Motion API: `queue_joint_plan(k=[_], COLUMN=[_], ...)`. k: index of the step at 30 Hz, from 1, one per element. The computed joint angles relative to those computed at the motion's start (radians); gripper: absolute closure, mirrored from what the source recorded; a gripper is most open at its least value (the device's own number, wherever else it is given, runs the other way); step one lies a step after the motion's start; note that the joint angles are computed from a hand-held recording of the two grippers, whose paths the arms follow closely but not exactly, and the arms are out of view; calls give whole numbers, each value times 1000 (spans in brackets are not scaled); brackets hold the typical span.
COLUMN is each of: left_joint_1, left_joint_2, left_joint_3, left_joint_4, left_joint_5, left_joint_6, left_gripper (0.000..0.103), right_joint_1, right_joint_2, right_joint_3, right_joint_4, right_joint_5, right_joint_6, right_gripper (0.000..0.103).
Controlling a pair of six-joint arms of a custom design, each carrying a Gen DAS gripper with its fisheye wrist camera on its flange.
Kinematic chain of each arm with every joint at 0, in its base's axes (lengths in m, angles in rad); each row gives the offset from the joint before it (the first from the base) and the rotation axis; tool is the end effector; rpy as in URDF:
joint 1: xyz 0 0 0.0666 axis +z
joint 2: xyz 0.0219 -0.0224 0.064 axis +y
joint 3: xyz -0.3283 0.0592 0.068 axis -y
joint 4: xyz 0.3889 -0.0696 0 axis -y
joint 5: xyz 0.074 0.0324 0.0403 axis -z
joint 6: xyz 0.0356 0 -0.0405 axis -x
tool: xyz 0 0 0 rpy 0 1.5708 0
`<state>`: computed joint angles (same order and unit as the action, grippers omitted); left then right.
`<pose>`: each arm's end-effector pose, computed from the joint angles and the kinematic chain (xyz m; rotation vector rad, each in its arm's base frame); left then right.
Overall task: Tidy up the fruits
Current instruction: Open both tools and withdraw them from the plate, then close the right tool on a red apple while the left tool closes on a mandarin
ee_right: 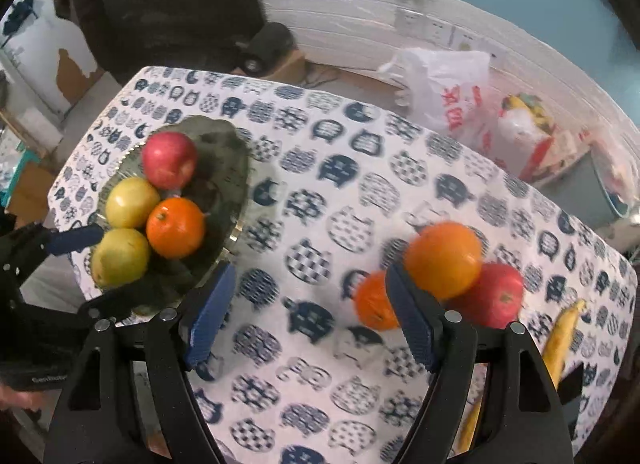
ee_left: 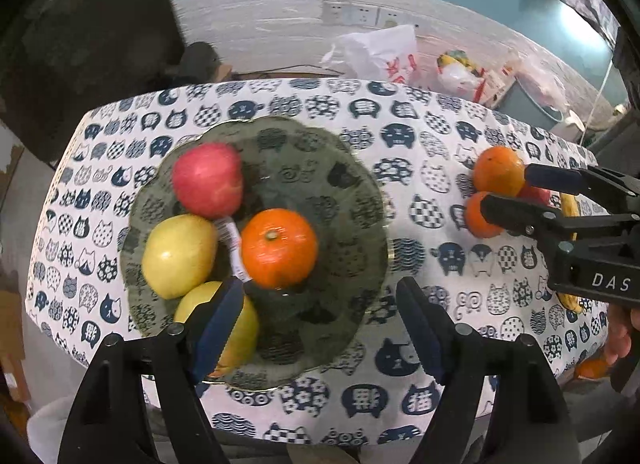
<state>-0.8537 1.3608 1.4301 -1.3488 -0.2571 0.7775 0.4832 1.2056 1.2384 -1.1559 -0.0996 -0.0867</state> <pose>0.2950 -0.3251 0.3889 0.0528 2.7562 -0.0502 0.3563 0.1905 0.3756 -0.5667 2.6641 0.3046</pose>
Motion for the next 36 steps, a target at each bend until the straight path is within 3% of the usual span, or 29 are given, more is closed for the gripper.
queue_joint_plan(k=[18, 29, 36], left_joint_1=[-85, -81, -80], left_joint_2=[240, 354, 428], left_joint_3=[274, 388, 455], left_joint_4=[-61, -83, -97], left_joint_5=[3, 55, 75], left_joint_6=[-69, -79, -112], left_gripper=[23, 23, 23], right_joint_1=[-250, -382, -396], right_joint_2=[-124, -91, -49], right_joint_3=[-91, -90, -106], right_joint_4=[-62, -84, -75], right_joint_5=[-24, -48, -68], right_joint_6=[108, 192, 206], right_gripper=[23, 21, 21])
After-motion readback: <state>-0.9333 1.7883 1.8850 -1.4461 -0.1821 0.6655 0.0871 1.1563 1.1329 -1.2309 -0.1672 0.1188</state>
